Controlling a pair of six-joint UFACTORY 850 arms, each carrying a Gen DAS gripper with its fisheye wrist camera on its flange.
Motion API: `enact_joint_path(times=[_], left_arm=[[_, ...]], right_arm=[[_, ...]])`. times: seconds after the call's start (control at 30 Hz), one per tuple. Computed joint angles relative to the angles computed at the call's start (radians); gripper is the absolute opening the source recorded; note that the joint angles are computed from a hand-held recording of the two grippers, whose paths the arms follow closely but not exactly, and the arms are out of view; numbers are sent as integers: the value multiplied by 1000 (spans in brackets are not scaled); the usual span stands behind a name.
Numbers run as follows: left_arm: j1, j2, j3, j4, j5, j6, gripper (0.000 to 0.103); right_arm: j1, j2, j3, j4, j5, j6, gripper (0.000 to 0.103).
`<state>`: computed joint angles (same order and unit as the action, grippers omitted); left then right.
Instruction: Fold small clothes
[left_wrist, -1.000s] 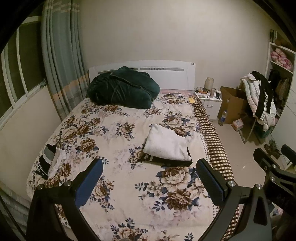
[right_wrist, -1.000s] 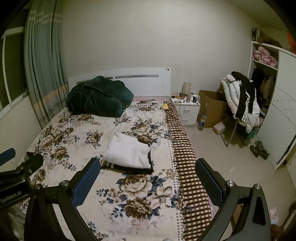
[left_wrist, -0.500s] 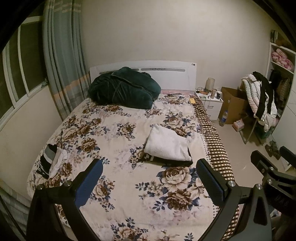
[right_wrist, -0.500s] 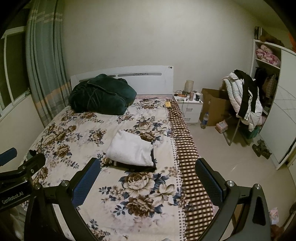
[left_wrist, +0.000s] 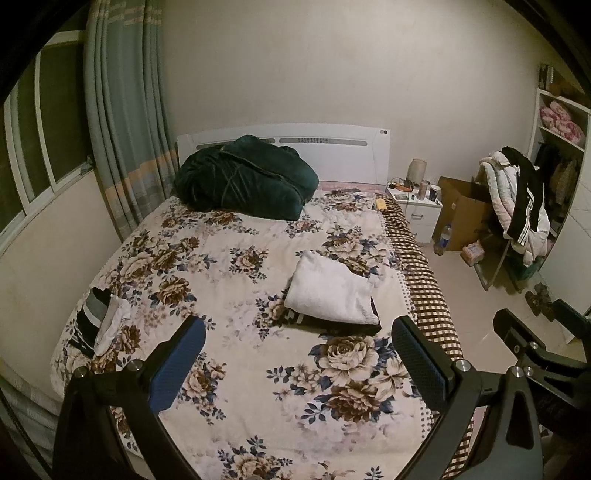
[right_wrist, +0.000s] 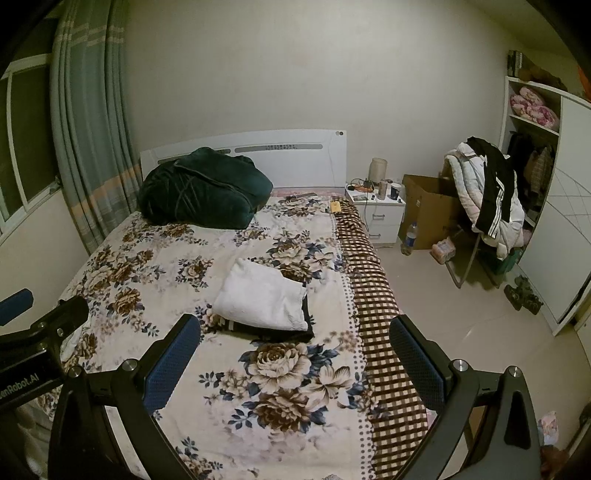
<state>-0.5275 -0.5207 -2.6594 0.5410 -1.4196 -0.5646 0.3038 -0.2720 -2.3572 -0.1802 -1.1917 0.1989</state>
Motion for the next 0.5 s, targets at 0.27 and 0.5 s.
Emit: enact_joint_path(times=[0.27, 0.5], left_arm=[[-1, -5, -8, 5, -3, -1, 103], [3, -24, -44, 2, -16, 12, 103]], right_arm=[[3, -1, -4, -3, -6, 5, 103], [2, -1, -1, 0, -1, -1, 103]])
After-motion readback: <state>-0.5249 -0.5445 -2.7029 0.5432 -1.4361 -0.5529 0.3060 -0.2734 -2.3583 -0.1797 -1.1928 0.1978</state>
